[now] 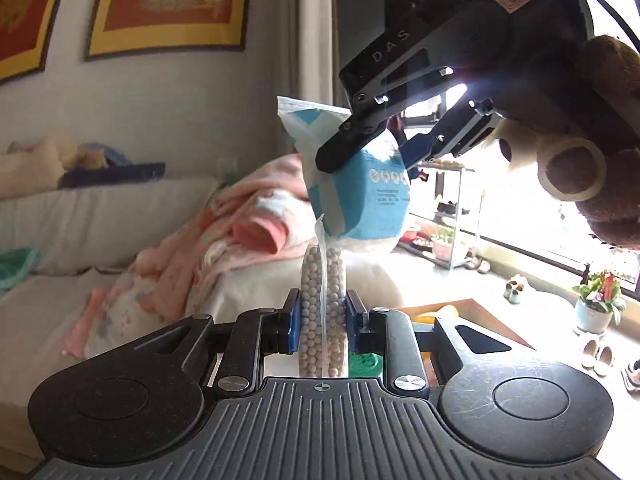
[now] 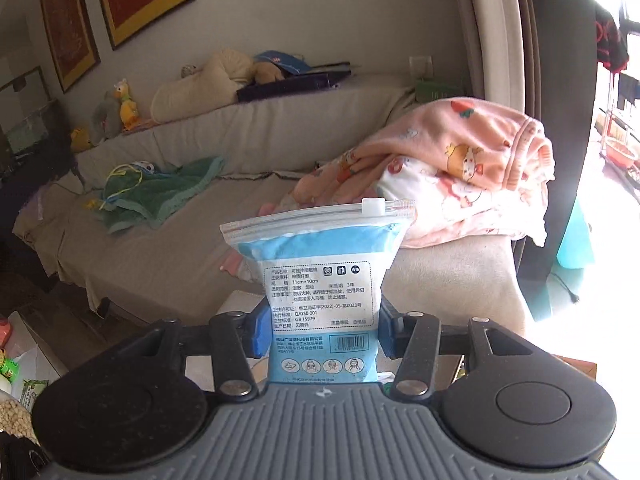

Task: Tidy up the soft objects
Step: 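Lift cotton swab pack with left gripper while right gripper carries blue packet toward pink box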

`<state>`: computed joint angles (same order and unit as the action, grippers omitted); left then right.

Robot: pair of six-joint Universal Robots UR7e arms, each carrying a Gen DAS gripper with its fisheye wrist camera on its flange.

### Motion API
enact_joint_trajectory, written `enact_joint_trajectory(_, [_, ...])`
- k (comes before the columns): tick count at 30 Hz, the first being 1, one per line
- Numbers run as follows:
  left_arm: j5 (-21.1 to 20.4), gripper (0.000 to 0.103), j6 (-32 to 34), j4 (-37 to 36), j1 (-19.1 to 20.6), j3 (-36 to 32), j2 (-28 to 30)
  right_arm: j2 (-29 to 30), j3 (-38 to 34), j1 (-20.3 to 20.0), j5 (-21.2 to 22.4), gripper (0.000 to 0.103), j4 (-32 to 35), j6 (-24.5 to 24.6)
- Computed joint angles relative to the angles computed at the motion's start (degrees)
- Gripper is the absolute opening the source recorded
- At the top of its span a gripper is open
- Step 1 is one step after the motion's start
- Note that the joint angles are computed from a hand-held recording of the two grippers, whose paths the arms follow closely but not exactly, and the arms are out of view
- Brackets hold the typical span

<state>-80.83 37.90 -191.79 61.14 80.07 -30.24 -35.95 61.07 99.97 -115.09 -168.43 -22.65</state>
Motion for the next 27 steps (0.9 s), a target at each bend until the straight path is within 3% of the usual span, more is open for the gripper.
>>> enact_joint_trajectory(7, [-4.3, 0.026, 1.8, 2.7, -3.7, 2.0, -0.3, -14.4, 20.6, -0.3, -0.1, 0.050, -15.4, -2.6])
enact_joint_trajectory(12, [-11.5, 0.026, -4.7, 19.5, -3.3, -4.9, 2.8, -19.3, 27.9, -2.4, -1.7, 0.050, -22.2, -3.3])
enact_joint_trajectory(16, [-14.6, 0.026, -10.2, 31.8, -1.6, -16.2, 9.7, -20.5, 30.0, -5.4, -1.9, 0.050, -24.1, -2.5])
enact_joint_trajectory(18, [-13.6, 0.026, -14.9, 36.5, -0.5, -23.7, 14.4, -19.8, 29.5, -7.1, -2.4, 0.050, -24.1, -1.4])
enact_joint_trajectory(20, [-9.6, 0.026, -17.4, 41.7, 0.1, -30.7, 18.5, -18.8, 28.5, -8.8, -2.9, 0.050, -22.9, 0.0])
enact_joint_trajectory(21, [-7.7, 0.031, -17.9, 43.6, 0.5, -33.5, 20.0, -18.2, 27.6, -9.5, -3.1, 0.050, -22.0, 0.8])
enact_joint_trajectory(23, [-7.2, 0.039, -16.6, 42.9, 1.3, -34.7, 20.9, -17.0, 26.0, -11.1, -3.1, 0.050, -19.6, 2.2])
enact_joint_trajectory(25, [-2.6, 0.046, -12.5, 37.9, 0.8, -33.3, 21.0, -15.5, 24.0, -12.6, -2.9, 0.050, -17.1, 3.2])
enact_joint_trajectory(27, [4.3, 0.037, -7.8, 33.4, -0.2, -33.2, 22.2, -13.6, 21.5, -13.8, -2.7, 0.050, -14.3, 4.5])
